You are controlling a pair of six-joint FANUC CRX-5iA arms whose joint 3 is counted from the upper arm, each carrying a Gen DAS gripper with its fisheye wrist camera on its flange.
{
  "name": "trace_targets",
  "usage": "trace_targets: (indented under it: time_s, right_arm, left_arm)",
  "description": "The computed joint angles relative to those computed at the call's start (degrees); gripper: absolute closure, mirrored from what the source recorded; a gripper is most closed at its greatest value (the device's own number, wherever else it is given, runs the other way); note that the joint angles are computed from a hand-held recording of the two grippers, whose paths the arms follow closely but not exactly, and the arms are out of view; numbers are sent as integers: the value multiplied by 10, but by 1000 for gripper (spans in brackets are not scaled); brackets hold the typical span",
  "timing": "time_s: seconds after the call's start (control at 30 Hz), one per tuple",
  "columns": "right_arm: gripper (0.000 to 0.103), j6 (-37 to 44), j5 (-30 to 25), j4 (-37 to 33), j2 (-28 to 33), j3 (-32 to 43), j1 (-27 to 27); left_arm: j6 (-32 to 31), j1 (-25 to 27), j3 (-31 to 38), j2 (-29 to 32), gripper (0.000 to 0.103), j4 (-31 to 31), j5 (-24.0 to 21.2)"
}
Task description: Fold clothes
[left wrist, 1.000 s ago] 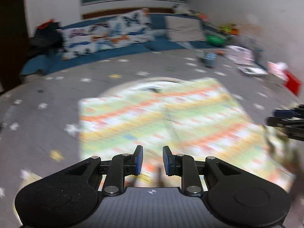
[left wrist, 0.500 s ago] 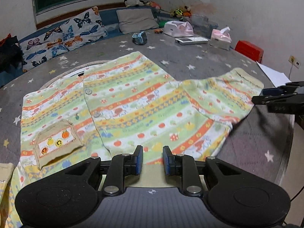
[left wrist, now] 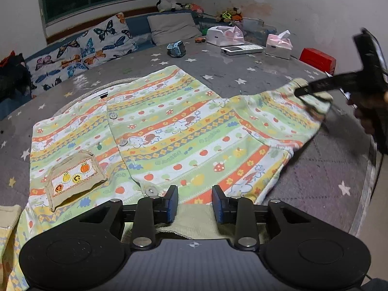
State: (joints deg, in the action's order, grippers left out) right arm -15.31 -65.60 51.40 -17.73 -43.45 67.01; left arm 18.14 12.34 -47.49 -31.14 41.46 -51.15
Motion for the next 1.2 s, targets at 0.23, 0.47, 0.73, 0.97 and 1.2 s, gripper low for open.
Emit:
trace_targets:
  time_s: [0.23, 0.47, 0.73, 0.97, 1.2]
  right_arm:
    - [54, 21, 18, 25, 32, 8, -48]
    - [54, -56, -66, 18, -26, -26, 24]
    - [55, -106, -111, -9, -61, -54, 75]
    - [70, -135, -91, 20, -48, -67, 59]
    - [97, -179, -74, 59, -54, -82, 55]
  left_arm:
    - [-10, 1, 1, 3, 68, 2, -3]
    - [6, -5, 7, 10, 65, 1, -4]
    - [13, 12, 1, -18, 58, 9, -18]
    - [20, 60, -12, -54, 55, 14, -40]
    - [32, 116, -19, -72, 55, 13, -63]
